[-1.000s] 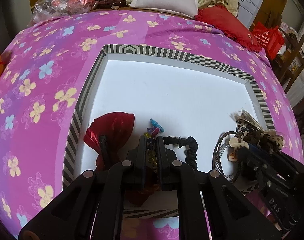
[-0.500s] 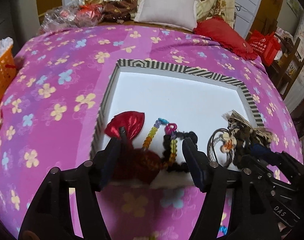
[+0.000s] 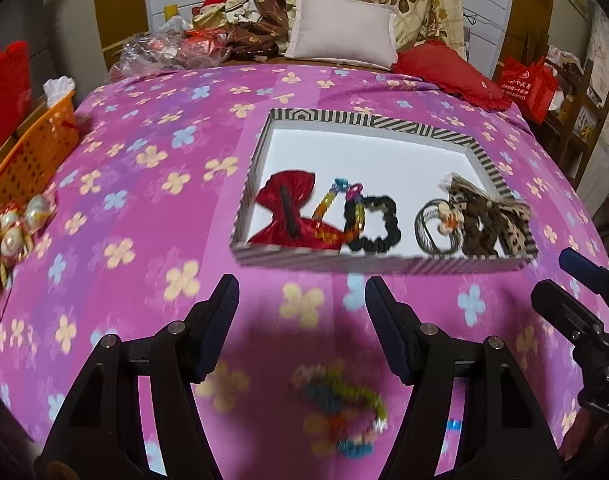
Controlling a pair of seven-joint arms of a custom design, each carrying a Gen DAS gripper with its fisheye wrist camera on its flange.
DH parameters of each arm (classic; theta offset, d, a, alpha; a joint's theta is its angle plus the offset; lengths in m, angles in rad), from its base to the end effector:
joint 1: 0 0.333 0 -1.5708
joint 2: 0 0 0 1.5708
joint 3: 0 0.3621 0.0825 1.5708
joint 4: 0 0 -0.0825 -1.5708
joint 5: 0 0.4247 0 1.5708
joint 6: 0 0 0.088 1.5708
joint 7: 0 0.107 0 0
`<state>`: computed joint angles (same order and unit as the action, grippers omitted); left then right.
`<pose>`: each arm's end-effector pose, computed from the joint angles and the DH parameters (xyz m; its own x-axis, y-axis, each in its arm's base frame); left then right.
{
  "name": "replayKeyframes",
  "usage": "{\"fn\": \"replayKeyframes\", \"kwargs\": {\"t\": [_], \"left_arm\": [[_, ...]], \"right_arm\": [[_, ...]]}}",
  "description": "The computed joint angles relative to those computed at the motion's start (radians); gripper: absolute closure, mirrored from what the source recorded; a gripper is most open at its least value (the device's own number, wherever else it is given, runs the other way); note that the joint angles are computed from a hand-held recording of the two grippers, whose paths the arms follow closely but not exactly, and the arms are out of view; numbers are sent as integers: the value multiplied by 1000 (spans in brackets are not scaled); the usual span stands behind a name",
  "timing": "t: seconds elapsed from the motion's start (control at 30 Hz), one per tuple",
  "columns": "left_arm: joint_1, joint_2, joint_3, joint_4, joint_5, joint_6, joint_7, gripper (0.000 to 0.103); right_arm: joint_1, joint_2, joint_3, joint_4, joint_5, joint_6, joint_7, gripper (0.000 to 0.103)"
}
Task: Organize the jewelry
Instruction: 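Move both tools back toward the remaining blue round-bead and multicolour bracelets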
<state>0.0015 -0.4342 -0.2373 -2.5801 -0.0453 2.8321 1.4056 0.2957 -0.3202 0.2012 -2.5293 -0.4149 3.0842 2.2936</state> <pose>0.4478 -0.1123 0.5018 -0.0607 -0.9973 0.0425 -0.7786 0.0207 -0.6272 0.4126 0.2680 0.5039 0.2641 -0.9514 -0.1584 -0.6558 -0.0567 -0.7528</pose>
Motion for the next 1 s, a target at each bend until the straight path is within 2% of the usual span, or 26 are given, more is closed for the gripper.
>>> {"fn": "replayKeyframes", "kwargs": {"t": [0.1,0.23,0.33,0.6,0.9,1.0], "left_arm": [[-6,-54,4,-42,-12,-2,-9,37],[-1,-125,-6,-96,-14,-5,-16,37],[-6,-170,-6,-128,-19,-17,-14,37],[-11,-255,-3,-192,-41,-36,-8,37],[-17,-299,-4,-232,-53,-60,-9,37],[-13,-306,-12,-238,-49,-62,-13,37]], "right_arm": [[3,-41,17,-30,-2,-16,12,11],[14,-81,31,-65,-1,-30,27,11],[44,-100,18,-84,18,-57,25,11],[25,-151,80,-122,-35,-125,75,11],[64,-185,51,-161,-35,-140,84,11],[58,-191,64,-159,-47,-154,84,11]]}}
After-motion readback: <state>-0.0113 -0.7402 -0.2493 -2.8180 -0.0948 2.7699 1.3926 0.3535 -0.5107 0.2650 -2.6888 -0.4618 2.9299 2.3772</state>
